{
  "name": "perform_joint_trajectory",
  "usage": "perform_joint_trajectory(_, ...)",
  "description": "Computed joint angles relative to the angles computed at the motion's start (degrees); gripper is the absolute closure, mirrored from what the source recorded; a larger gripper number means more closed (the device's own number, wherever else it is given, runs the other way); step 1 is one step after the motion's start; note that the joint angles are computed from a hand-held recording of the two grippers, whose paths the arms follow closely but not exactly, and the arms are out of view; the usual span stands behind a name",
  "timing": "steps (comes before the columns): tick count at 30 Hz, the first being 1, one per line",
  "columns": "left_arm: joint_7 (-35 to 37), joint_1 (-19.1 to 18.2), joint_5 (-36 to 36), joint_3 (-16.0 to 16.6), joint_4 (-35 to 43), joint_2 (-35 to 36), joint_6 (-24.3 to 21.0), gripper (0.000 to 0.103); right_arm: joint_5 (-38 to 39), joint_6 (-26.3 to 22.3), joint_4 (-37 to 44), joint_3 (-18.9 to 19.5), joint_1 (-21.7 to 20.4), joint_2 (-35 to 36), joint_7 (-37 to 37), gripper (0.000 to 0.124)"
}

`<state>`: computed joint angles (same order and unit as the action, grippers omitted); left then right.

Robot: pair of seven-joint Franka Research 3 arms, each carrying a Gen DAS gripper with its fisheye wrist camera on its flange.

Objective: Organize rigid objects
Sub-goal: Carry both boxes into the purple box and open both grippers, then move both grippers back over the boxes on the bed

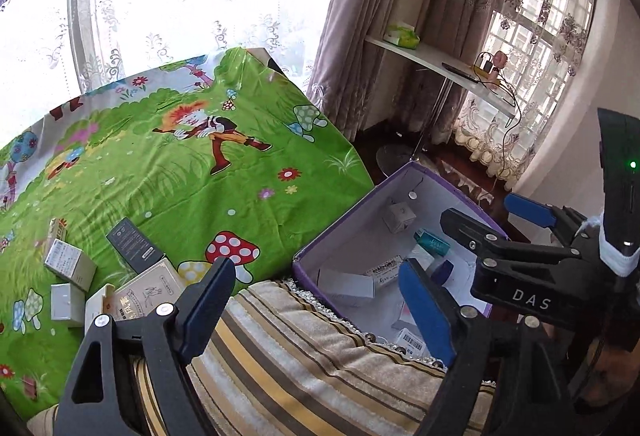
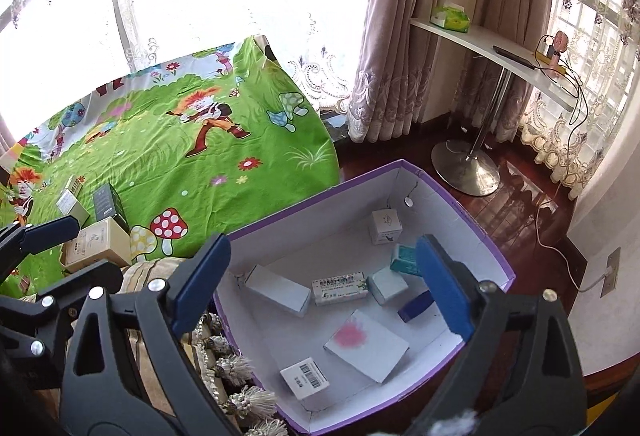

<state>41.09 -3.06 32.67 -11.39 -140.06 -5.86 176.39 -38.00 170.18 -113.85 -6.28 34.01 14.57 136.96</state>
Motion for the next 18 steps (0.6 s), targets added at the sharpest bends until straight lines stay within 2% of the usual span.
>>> perform_joint_trajectory(4,6.2,-1.9,-7.2,3.4,-2.5,-1.9,1.0,0.018,9.6,-0.6,0.5,5.1,-3.4,0.6,-9.9,0.029)
perform_joint_trajectory(6,5.0,0.9,-5.8,2.1,-3.4,-3.1,0.6,0.018,14.5,0.6,-0.3,6.9,-4.6,0.5,-14.7,0.029)
perform_joint_trajectory(8,3.7,3.4,-3.9,1.3,-4.1,-4.4,-0.6,0.018,17.2,1.2,-0.5,6.9,-4.2,0.4,-17.2,0.029)
perform_joint_trajectory(12,7.8,2.5,-8.3,5.3,-7.5,-6.4,1.0,0.018,21.1,0.9,0.0,7.0,-3.1,0.7,-22.0,0.029)
perform_joint_trajectory(15,8.6,5.2,-9.1,5.3,-9.0,-7.7,0.5,0.018,22.7,0.1,0.8,7.0,-2.1,1.0,-25.3,0.029)
perform_joint_trajectory(18,9.8,7.0,-9.8,6.1,-10.5,-8.9,0.3,0.018,27.2,-0.2,1.7,9.2,-2.9,1.7,-29.9,0.029)
